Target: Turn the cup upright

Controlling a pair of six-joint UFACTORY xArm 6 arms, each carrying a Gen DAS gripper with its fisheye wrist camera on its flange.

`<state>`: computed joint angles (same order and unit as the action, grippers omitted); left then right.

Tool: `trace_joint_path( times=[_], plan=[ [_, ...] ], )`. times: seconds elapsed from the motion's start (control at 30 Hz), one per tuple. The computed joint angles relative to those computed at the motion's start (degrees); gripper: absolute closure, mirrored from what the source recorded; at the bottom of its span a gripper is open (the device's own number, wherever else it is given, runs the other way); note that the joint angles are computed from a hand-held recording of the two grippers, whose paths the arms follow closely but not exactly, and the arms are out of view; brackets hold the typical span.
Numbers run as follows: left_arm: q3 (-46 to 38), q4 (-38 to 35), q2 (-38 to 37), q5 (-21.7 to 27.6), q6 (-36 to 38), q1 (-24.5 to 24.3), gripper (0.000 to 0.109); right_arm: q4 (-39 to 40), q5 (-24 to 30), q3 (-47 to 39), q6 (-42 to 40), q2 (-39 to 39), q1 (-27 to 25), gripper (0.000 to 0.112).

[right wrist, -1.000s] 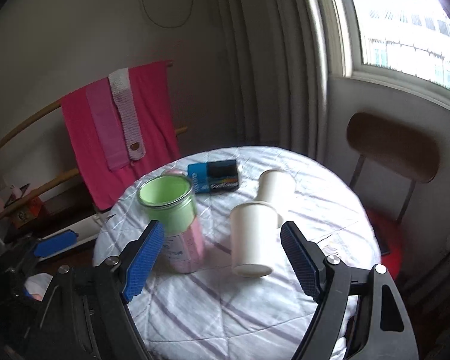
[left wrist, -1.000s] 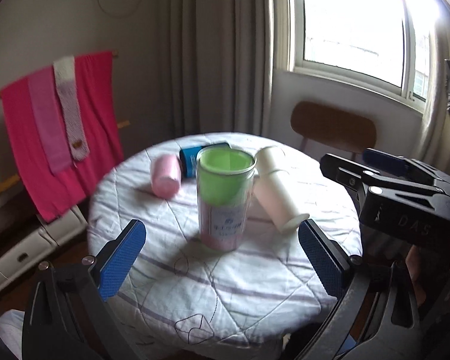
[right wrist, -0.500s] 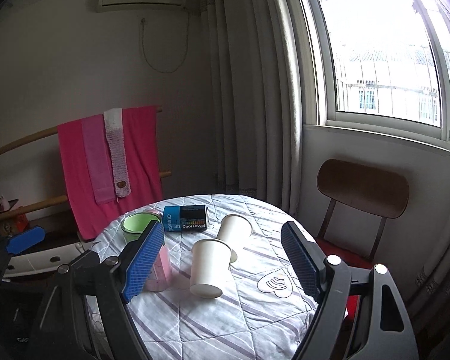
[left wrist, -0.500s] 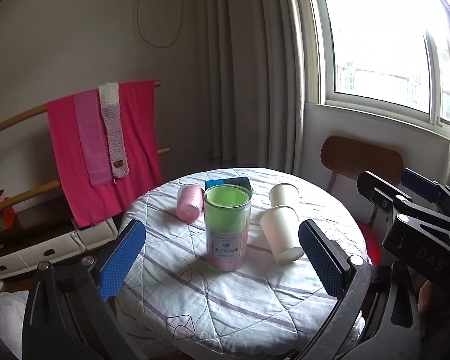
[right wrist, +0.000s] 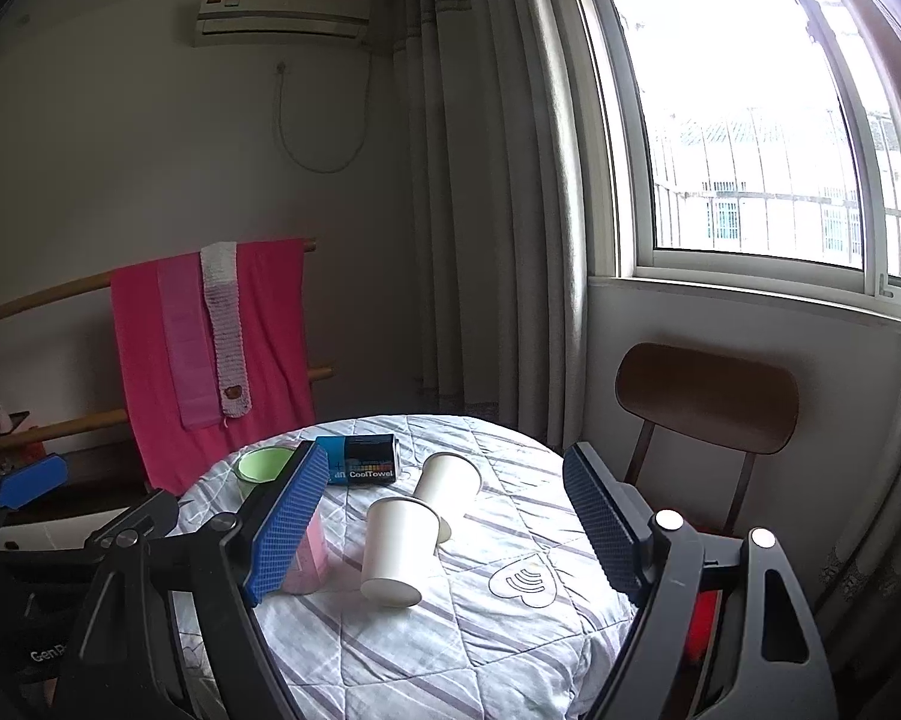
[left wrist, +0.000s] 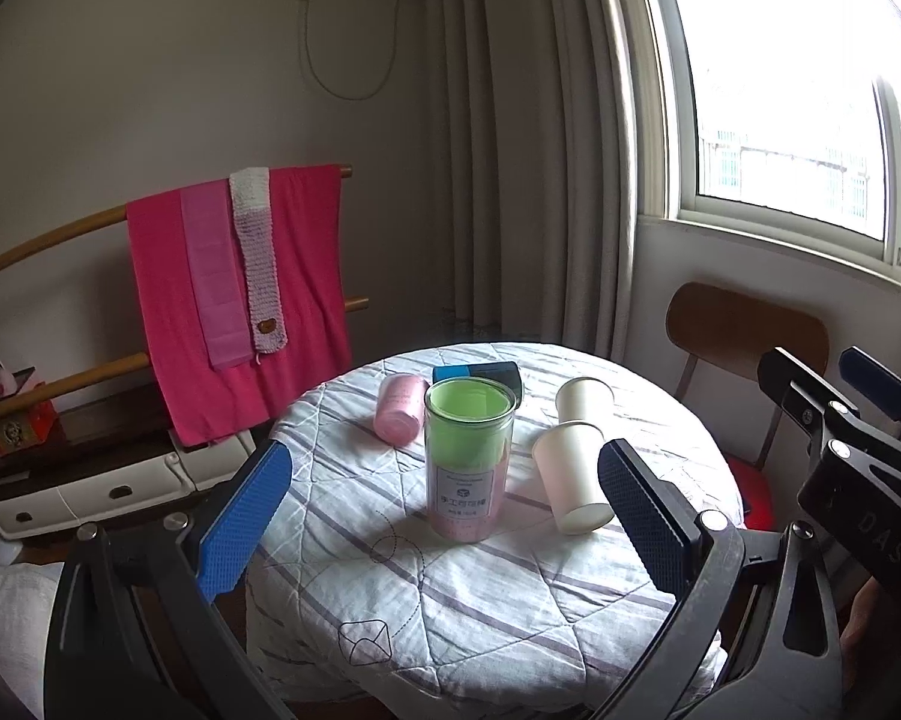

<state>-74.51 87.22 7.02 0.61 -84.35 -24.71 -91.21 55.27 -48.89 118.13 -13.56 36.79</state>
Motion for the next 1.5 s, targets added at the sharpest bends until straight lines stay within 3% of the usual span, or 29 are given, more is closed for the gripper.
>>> trace_joint_path(
  times=[0.17, 0.23, 0.5, 0.6, 0.7, 1.1, 1.37, 1.5],
  plan=[
    [0.62, -18.16, 0.69, 2.90, 17.57, -1.52, 0.006, 2.51, -2.35, -0.74, -1.71, -0.24, -2.15, 0.030],
    [-0.92, -18.37, 1.53, 4.42, 17.40, -2.02, 0.006, 3.61, -3.93, -1.49, -3.32, 0.11, -3.43, 0.030],
    [-7.29, -29.20, 6.21, 9.45, 28.65, -4.74, 0.006, 3.82, -10.71, -2.54, -4.75, 1.22, -8.98, 0.029],
    [-10.34, -29.30, 8.28, 11.88, 29.30, -5.85, 0.006, 3.46, -13.76, -3.08, -5.21, 1.96, -11.31, 0.029],
    [-12.75, -34.86, 10.45, 12.79, 34.77, -6.72, 0.006, 3.33, -16.18, -3.55, -5.45, 2.71, -13.07, 0.029],
    [-18.15, -35.29, 14.45, 16.82, 35.20, -8.37, 0.006, 1.83, -21.68, -3.28, -3.87, 3.38, -17.52, 0.029],
    [-17.10, -28.72, 13.15, 15.32, 27.20, -7.65, 0.006, -4.72, -21.38, -2.91, -0.27, 2.27, -16.82, 0.029],
    [-16.00, -22.89, 11.95, 13.40, 19.83, -6.93, 0.006, -9.13, -20.51, -2.61, 1.61, 1.81, -16.27, 0.029]
  ],
)
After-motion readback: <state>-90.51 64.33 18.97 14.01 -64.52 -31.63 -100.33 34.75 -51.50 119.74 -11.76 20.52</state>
